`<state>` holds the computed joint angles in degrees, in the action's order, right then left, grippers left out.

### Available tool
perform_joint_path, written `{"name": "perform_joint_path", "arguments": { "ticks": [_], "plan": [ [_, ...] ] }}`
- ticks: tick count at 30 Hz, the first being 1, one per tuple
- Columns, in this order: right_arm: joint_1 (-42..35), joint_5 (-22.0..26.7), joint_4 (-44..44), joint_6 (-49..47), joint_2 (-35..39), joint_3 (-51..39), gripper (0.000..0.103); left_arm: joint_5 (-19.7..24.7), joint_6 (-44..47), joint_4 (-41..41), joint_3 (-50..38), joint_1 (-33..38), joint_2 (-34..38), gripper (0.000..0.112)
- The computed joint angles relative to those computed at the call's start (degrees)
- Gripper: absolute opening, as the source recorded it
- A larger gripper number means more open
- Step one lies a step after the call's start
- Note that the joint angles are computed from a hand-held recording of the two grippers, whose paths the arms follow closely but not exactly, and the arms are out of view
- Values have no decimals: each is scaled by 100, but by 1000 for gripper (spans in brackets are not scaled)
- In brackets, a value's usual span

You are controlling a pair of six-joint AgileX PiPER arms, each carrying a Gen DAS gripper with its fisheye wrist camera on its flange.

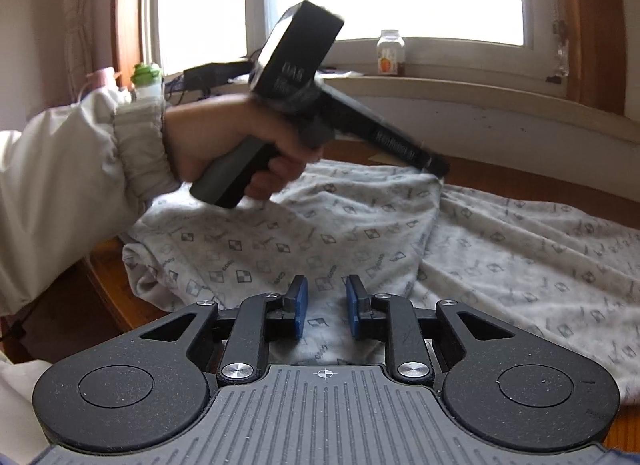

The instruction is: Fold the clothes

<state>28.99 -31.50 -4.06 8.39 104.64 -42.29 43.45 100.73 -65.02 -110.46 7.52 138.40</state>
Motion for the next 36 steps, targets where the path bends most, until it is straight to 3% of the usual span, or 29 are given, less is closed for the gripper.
{"name": "perform_joint_path", "arguments": {
  "ticks": [2, 6, 12, 20, 23, 28, 30, 32, 36],
  "plan": [
    [-220, -138, -159, 303, -187, 248, 23, -78, 39, 92, 37, -33, 30, 62],
    [-569, -217, -19, 376, -331, 526, 23, 172, -700, 611, -471, -20, 272, 65],
    [-169, -683, 1108, -1047, -406, 1060, 22, -48, -524, 501, -312, -84, 221, 67],
    [-603, -1032, 429, -333, -636, 1493, 22, -173, -532, 609, -327, -158, 167, 69],
    [-1156, -1227, -58, 182, -800, 1674, 22, 395, -961, 808, -837, -229, 293, 66],
    [-1534, -1239, 216, -57, -618, 1533, 22, 1131, -2035, 1825, -2546, -770, 1013, 42],
    [-1462, -1203, 495, -339, -507, 1495, 22, 1320, -2333, 2169, -3231, -960, 1371, 23],
    [-1360, -1351, 751, -607, -386, 1553, 22, 1019, -2222, 2301, -3180, -1101, 1410, 17],
    [-1386, -2098, 642, -441, -295, 2012, 22, 236, -1955, 2542, -2927, -1344, 1409, 15]
  ]
}}
